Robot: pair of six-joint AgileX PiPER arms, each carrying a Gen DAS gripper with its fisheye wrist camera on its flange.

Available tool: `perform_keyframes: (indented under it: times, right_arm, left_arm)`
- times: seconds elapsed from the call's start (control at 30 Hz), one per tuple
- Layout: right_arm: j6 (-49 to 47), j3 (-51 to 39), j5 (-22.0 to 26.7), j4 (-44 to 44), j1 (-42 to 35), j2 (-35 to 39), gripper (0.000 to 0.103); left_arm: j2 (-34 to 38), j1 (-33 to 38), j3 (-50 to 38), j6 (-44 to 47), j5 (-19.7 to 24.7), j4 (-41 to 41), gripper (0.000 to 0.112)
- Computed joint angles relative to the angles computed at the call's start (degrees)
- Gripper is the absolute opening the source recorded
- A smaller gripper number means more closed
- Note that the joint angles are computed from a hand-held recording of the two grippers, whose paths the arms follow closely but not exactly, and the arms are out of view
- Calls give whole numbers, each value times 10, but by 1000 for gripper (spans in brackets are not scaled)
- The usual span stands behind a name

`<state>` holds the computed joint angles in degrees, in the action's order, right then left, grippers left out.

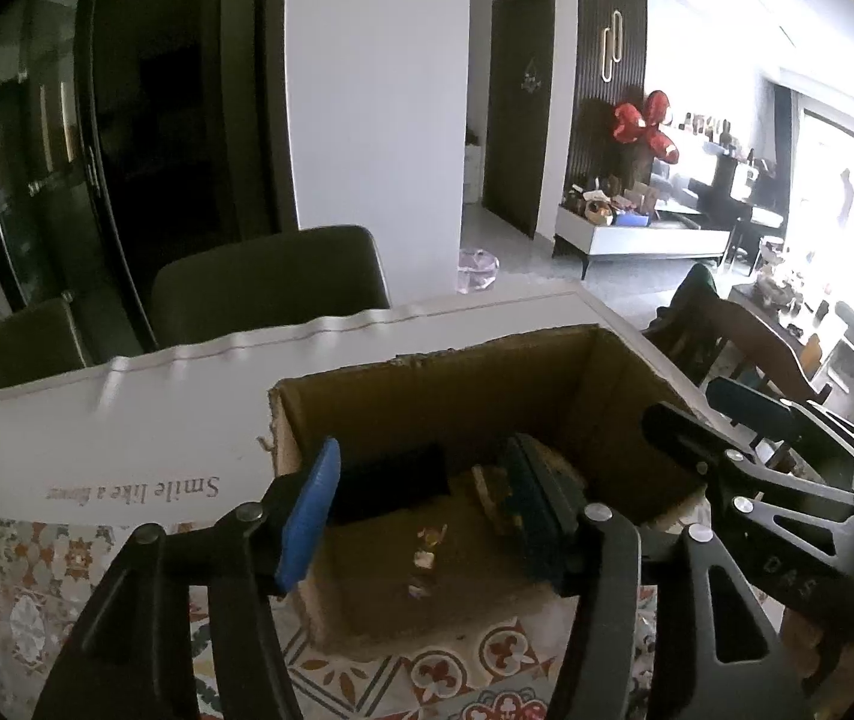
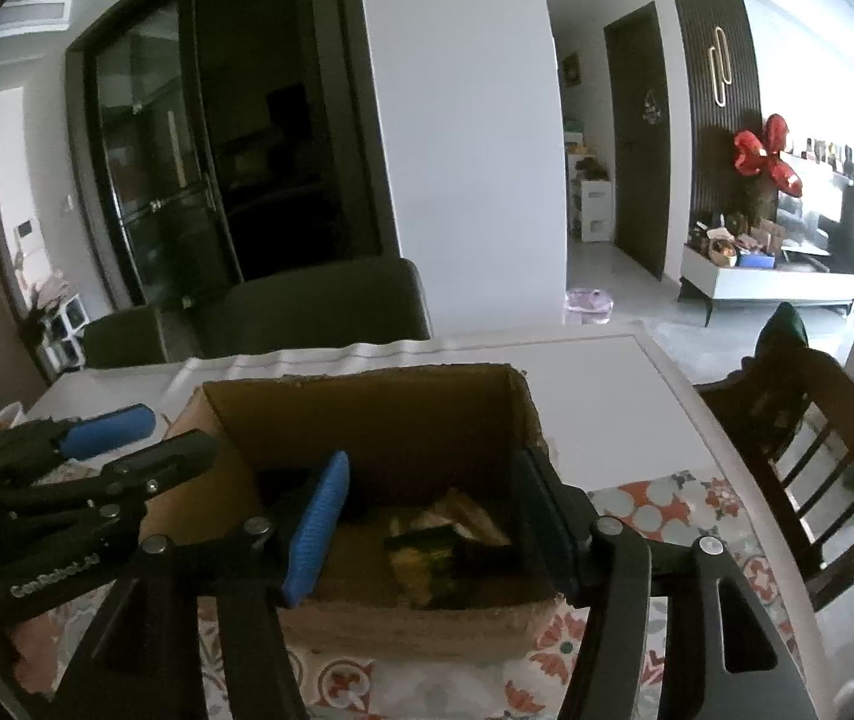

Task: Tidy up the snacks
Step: 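Carry the candy and cracker bag over the box and open both tools, then withdraw both open tools from the box toward the remaining snacks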

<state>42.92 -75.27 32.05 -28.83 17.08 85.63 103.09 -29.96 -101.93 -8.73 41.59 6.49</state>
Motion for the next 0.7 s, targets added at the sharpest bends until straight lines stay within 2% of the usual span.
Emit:
perform_keyframes:
  times: [0.07,0.17,0.23,0.3,0.4,0.57,0.7]
  right_arm:
    - [16,9,6,-16,7,-12,60]
    - [67,36,13,-69,28,-39,72]
    - [107,60,14,-109,43,-64,74]
    - [126,79,16,-124,53,-84,81]
    - [153,110,20,-142,71,-115,84]
    - [235,151,70,-210,129,-159,91]
    - [274,181,102,-250,179,-192,91]
  left_arm:
    - [-21,-4,27,-6,-15,13,60]
    - [-60,-14,80,-22,-40,36,62]
    - [-87,-23,116,-36,-54,55,62]
    - [-113,-31,151,-50,-68,66,63]
    - [-148,-41,194,-60,-81,74,63]
    - [-199,-64,248,-108,-91,132,65]
    - [-234,-88,289,-164,-94,199,68]
